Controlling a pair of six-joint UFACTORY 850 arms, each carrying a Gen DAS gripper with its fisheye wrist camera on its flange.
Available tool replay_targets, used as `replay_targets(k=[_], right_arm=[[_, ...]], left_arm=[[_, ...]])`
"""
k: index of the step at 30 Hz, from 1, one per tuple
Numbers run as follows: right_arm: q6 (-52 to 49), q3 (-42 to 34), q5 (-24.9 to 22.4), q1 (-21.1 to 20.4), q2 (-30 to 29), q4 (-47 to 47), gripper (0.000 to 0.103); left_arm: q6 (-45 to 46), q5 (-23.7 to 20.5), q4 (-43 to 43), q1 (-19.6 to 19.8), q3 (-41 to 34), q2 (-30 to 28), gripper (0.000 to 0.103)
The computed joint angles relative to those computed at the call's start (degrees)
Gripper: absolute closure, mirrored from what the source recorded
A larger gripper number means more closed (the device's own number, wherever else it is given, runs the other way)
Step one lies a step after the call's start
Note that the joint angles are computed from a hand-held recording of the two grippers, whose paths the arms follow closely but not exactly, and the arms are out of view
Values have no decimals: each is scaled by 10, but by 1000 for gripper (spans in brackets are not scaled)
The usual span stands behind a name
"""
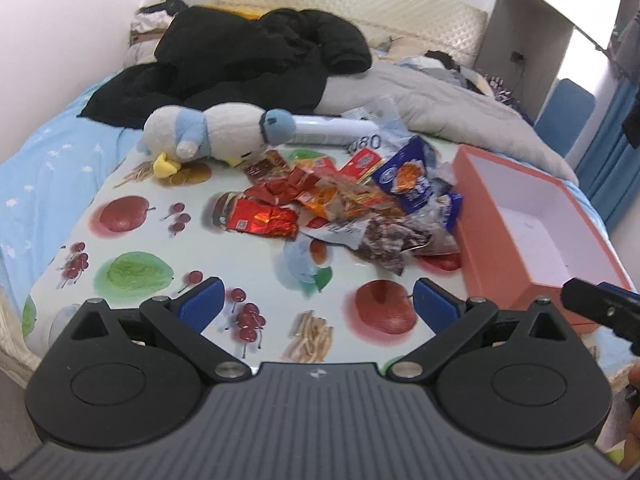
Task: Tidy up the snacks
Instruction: 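Move the left tool down to the red candy wrapper and close on it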
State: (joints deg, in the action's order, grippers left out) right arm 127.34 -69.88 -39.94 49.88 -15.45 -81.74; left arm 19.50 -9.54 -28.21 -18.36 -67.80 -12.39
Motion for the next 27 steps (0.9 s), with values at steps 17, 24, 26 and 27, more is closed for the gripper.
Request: replay_targets(k=[17,24,26,27], right_arm=[[-77,-124,127,-84,-125,-27,54],[-225,-221,131,-110,-209,36,54],[-285,-250,124,-116,-235,64,54],[-305,-261,123,-118,-245,72,54]], left_arm=[[85,-18,-64,33,-171,-194,12],[150,-59,-124,43,-281,-293,15],[143,-69,-114,44,-311,-319,15],[139,-72,-108,45,-324,-330,15]])
